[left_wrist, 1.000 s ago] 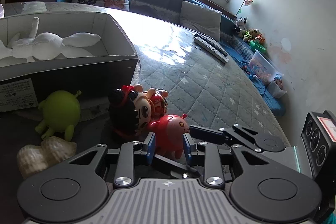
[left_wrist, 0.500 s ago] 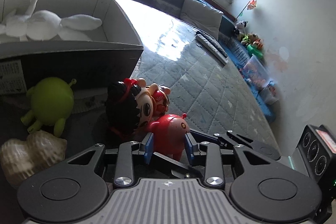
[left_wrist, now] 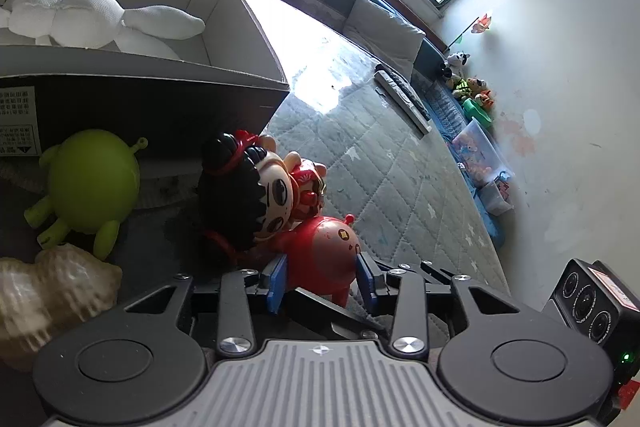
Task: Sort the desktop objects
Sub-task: 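Grasp the red round doll with the left gripper and lift it, then lower the red doll into the box beside the rabbit and release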
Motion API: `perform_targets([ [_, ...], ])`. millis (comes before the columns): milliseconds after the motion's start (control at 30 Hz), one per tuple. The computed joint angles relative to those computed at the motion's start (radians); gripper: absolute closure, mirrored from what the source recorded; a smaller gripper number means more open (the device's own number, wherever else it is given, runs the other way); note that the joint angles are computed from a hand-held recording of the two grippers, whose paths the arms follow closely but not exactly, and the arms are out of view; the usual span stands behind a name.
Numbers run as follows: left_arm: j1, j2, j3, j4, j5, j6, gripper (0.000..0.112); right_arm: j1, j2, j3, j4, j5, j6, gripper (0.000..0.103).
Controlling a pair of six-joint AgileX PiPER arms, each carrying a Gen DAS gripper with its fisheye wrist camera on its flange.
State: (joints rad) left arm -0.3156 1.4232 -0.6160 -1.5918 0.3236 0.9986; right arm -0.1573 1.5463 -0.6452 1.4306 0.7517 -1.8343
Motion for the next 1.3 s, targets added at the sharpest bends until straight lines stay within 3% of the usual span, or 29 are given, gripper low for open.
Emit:
perform_targets([
  [600, 0.007, 0.02, -0.003, -0.042, 0.023, 0.033, 0.07, -0.04, 0.028, -0.008, 0.009, 0.034, 0.023, 0.055],
  [867, 0.0, -0.098, 0.009, 0.009, 0.006, -0.012, 0.07, -0.025, -0.097, 0.006, -0.001, 0.032, 0.034, 0.055],
  [1067, 0.051, -0.186, -0.034, 0.162, -0.026, -0.141, 0.069, 0.082, -0.115, -0.11, -0.007, -0.001, 0.079, 0.055],
  [1300, 0.228, -0.146, -0.132, 0.253, 0.057, -0.199, 0.069, 0.267, 0.009, -0.343, -0.088, -0.105, 0.209, 0.055],
])
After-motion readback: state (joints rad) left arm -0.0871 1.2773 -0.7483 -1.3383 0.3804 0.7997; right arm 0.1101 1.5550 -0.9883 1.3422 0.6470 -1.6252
